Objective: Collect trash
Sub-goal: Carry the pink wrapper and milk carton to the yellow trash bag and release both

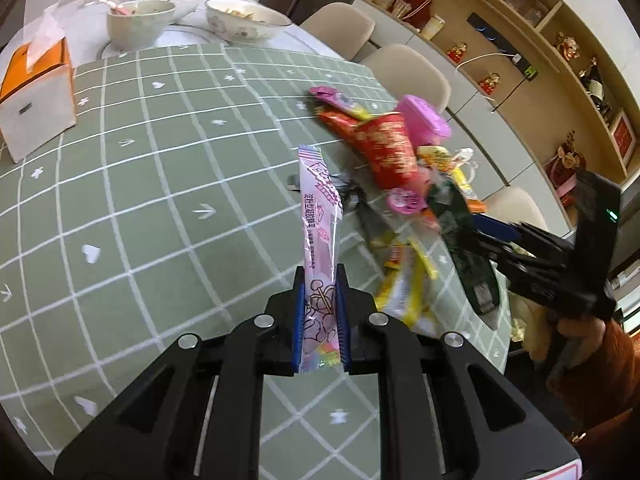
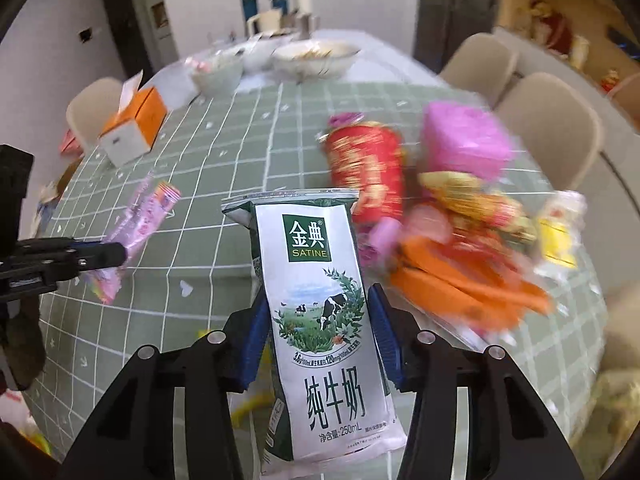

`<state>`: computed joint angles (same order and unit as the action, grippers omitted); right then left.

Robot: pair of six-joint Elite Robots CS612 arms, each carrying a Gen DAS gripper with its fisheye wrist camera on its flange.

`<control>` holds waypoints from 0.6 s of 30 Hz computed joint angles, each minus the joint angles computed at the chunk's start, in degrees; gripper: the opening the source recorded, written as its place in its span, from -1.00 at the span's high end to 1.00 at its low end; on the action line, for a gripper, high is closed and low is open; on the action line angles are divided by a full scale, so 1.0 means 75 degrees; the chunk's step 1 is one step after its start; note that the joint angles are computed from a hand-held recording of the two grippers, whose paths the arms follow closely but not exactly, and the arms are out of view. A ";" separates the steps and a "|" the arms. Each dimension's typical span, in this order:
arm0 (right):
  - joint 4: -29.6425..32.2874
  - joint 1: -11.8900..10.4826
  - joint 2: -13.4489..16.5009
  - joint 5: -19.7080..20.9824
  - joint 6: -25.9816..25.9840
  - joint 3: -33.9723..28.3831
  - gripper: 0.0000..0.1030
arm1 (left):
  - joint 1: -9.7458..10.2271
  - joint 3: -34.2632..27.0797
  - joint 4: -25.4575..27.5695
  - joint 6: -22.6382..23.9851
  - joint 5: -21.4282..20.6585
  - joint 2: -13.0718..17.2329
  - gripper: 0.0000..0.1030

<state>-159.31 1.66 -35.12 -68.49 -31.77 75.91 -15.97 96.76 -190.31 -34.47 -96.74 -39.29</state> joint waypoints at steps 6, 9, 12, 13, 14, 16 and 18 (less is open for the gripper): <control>-0.1246 -0.0435 -0.0570 -0.0016 0.0743 0.0887 0.11 | -0.0340 -0.0103 -0.0286 0.0191 0.0099 -0.0126 0.75; -0.1795 -0.0638 -0.0690 0.0016 0.0881 0.1113 0.11 | -0.0580 -0.0192 -0.0298 0.0391 0.0420 -0.0241 0.75; -0.2246 -0.0898 -0.0765 0.0148 0.0892 0.1283 0.11 | -0.0855 -0.0323 -0.0287 0.0584 0.0920 -0.0314 0.75; -0.2331 -0.1001 -0.0773 0.0276 0.0888 0.1321 0.11 | -0.0947 -0.0392 -0.0264 0.0587 0.1053 -0.0318 0.75; -0.2403 -0.1095 -0.0778 0.0394 0.0874 0.1362 0.11 | -0.1053 -0.0478 -0.0219 0.0595 0.1186 -0.0314 0.75; -0.2567 -0.1291 -0.0764 0.0592 0.0856 0.1405 0.11 | -0.1226 -0.0641 -0.0092 0.0604 0.1427 -0.0290 0.75; -0.2594 -0.1543 -0.0767 0.0860 0.0887 0.1396 0.11 | -0.1415 -0.0923 0.0134 0.0475 0.1495 -0.0218 0.75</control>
<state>-178.77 -9.91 -40.87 -62.03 -25.11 86.38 -26.59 89.84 -189.30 -30.91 -85.53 -40.93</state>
